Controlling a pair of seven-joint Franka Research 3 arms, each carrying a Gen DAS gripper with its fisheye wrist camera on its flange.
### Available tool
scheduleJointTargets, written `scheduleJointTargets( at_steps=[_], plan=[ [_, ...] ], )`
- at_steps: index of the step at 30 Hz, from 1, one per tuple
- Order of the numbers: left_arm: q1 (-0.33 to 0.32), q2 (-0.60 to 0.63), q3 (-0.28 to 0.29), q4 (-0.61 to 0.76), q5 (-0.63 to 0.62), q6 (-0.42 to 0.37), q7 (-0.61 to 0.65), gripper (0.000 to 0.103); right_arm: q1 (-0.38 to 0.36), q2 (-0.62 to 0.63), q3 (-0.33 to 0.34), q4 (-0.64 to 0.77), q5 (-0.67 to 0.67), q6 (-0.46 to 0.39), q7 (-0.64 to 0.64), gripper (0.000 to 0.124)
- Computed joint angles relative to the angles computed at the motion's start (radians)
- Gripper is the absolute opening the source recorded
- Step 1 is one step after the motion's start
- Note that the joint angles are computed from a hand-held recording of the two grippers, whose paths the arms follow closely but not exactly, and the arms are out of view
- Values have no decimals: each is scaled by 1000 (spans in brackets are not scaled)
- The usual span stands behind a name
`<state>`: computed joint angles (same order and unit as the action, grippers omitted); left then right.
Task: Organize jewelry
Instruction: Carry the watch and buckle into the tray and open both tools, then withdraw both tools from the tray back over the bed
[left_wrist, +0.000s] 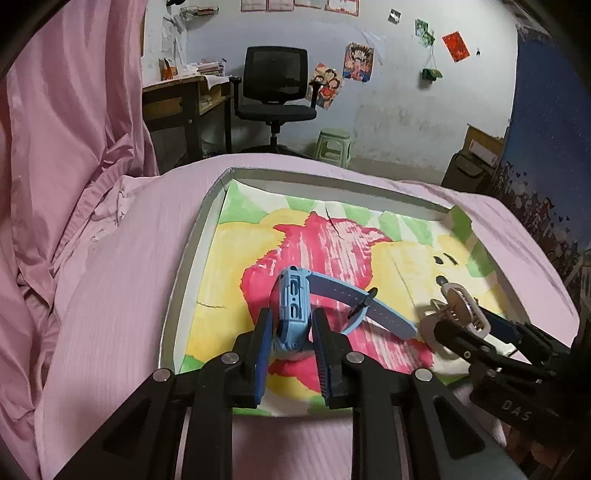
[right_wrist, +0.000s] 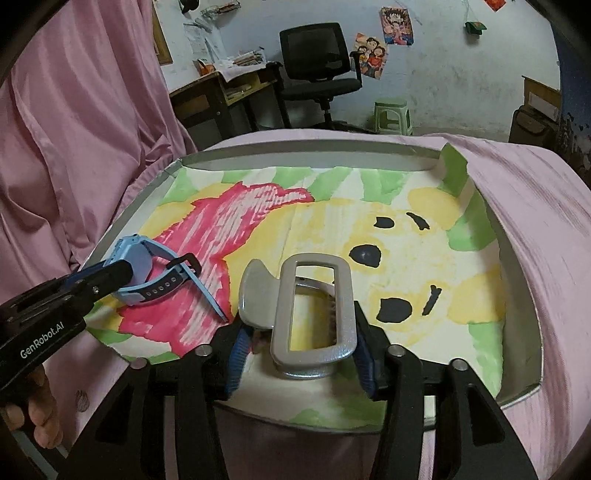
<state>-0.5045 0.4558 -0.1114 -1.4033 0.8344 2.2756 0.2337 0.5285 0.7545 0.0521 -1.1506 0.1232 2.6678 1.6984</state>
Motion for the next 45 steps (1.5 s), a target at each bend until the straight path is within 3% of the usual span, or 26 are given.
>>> scheduleJointTargets(
  at_steps=[3, 5, 9, 13, 16, 21, 26, 35, 45],
  plan=[
    [-9, -41, 6, -56, 42, 28, -60, 36, 7, -52, -8, -89, -4, 84, 7, 59],
    [-26, -73, 14, -99, 108, 32, -135, 60, 16, -82, -22, -140, -13, 138, 19, 63],
    [-39, -137, -1, -177, 237, 24, -256, 62, 43, -166, -55, -285, -30, 291, 55, 75],
    [-53, -193, -31, -241, 373, -28, -371, 77, 99, -250, -120, -433, -49, 451, 96, 84],
    [-56, -233, -62, -292, 460, -66, -451, 81, 134, -307, -152, -536, -29, 567, 84, 92],
    [-55, -289, -116, -367, 550, -127, -543, 92, 311, -391, -316, -697, 60, 750, 26, 102],
    [-56, -336, -163, -431, 593, -182, -584, 95, 395, -451, -359, -791, 181, 859, -105, 102],
    [-70, -398, -230, -526, 623, -258, -647, 97, 386, -569, -280, -944, 288, 942, -277, 102],
    [-72, -433, -262, -589, 564, -243, -641, 97, 263, -671, -145, -1086, 239, 938, -288, 102]
  ],
)
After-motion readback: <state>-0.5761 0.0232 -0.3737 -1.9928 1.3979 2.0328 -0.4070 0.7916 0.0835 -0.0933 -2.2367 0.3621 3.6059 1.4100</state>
